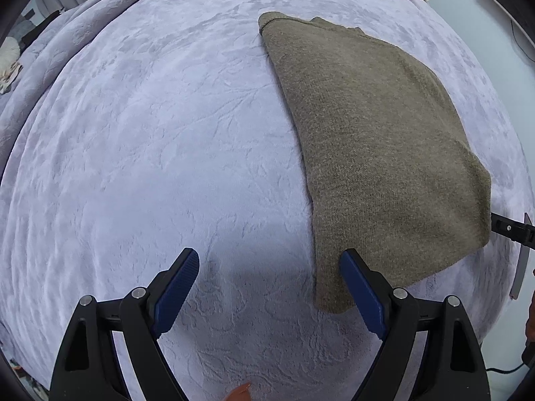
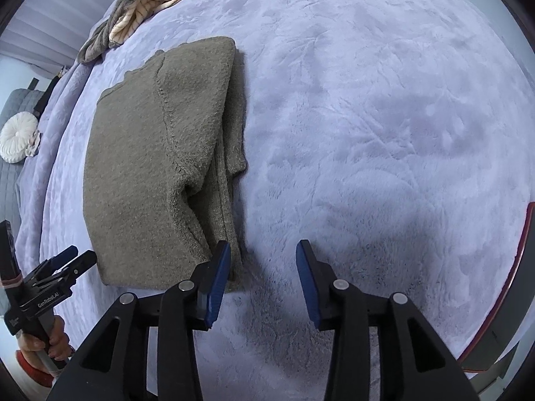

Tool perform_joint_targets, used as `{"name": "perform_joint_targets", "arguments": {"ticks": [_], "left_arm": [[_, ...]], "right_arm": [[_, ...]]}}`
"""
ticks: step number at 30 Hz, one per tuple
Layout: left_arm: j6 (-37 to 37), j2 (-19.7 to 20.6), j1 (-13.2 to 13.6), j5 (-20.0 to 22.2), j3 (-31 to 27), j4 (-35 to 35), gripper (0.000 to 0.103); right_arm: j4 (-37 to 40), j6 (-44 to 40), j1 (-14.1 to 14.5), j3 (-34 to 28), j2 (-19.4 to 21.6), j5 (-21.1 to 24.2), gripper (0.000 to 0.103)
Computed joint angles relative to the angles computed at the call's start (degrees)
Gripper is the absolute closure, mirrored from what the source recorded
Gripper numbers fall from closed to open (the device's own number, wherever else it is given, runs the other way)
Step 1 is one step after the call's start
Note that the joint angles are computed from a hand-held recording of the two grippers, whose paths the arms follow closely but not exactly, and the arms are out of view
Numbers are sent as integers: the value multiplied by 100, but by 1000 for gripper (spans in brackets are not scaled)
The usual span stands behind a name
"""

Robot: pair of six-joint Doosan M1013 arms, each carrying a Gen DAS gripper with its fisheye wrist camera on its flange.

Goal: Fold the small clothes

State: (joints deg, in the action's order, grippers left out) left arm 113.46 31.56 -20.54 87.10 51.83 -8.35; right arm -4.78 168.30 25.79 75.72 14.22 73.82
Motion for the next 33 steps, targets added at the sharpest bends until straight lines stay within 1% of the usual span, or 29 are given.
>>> {"name": "perform_joint_targets", "arguments": {"ticks": [1, 2, 9, 14, 17, 20, 23, 24, 26, 27, 30, 33], "left_arm": [[-12, 1, -11, -6, 4, 22, 0], [-15, -10, -14, -32, 18, 5, 0], [-63, 50, -32, 68, -59, 36, 0], [-182, 162, -31, 129, -207, 85, 0], [-251, 269, 3, 268, -365, -54, 0], [-368, 460, 96, 534, -692, -459, 0], [-694, 768, 217, 901, -1209, -1074, 0], [-820, 898, 253, 1057, -1414, -1310, 0], [-1065, 1193, 293, 1391, -1862, -1707, 0], [-1176, 1319, 292, 1501, -2046, -1840, 0], [-1317, 1562, 249, 1653, -2336, -2109, 0], [-1341, 1673, 160, 1700, -2395, -2280, 0]], "right_arm": [[11, -3, -7, 5, -1, -15, 55], [17, -7, -14, 10, -1, -41, 53], [24, 5, -78, 87, -42, -199, 52], [-1, -19, -149, 137, -88, -276, 52], [-1, -93, -199, 154, -105, -362, 52], [109, -169, -284, 245, -155, -633, 52], [253, -284, -397, 355, -216, -972, 51], [325, -356, -444, 395, -235, -1097, 50], [543, -561, -562, 489, -267, -1385, 43], [666, -672, -625, 541, -281, -1543, 43], [1102, -1095, -809, 674, -285, -1949, 43], [1758, -1735, -1002, 812, -250, -2361, 43]]}}
